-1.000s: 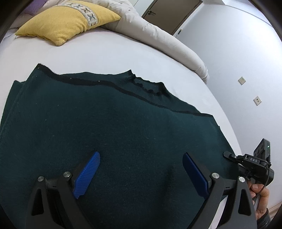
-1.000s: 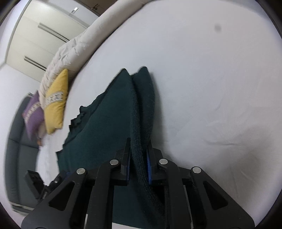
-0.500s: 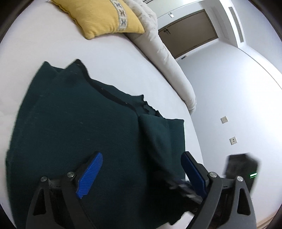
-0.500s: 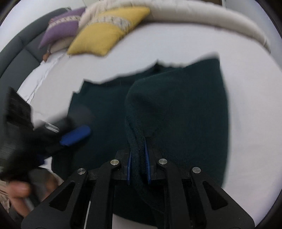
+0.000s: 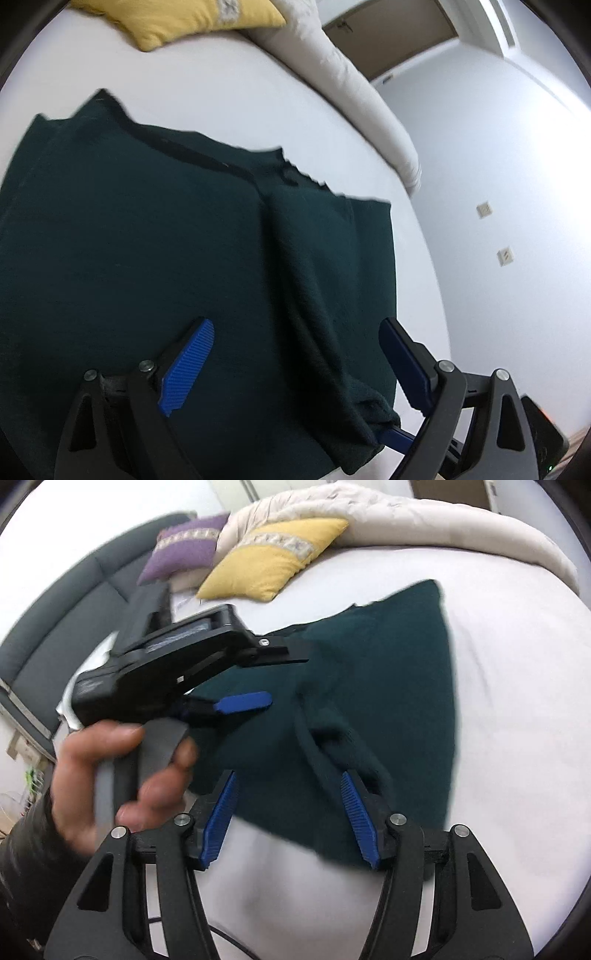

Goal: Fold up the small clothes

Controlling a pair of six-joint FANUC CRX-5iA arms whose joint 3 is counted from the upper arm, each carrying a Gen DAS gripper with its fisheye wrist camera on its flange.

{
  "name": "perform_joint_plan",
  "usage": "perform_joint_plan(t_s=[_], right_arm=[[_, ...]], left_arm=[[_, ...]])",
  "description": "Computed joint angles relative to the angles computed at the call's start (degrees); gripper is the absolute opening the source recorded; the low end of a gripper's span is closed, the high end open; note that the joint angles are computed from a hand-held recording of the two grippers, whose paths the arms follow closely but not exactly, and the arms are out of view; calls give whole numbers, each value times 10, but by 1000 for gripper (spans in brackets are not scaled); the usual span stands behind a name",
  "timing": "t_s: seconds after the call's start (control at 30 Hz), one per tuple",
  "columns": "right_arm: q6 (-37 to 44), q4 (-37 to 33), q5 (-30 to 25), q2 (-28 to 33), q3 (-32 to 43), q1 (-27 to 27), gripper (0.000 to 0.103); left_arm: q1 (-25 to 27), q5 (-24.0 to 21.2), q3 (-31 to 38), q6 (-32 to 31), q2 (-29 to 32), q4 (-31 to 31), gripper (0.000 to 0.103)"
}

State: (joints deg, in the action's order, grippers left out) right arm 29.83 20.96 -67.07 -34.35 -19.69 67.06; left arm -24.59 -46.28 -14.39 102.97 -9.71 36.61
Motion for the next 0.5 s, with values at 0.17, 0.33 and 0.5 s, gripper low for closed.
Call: perform_joint_plan(t_s=[0.17, 0.33, 0.5], right_arm=[[-96, 57, -8, -95, -64, 50, 56], [-160, 116, -34, -163, -103, 119, 56], [-207, 130, -73, -187, -119, 143, 56]], left_arm=[[-25, -33, 71, 36, 55, -42, 81], [-31, -51, 98, 61, 75, -71, 64], [-20, -54, 92, 58, 75, -63, 28]])
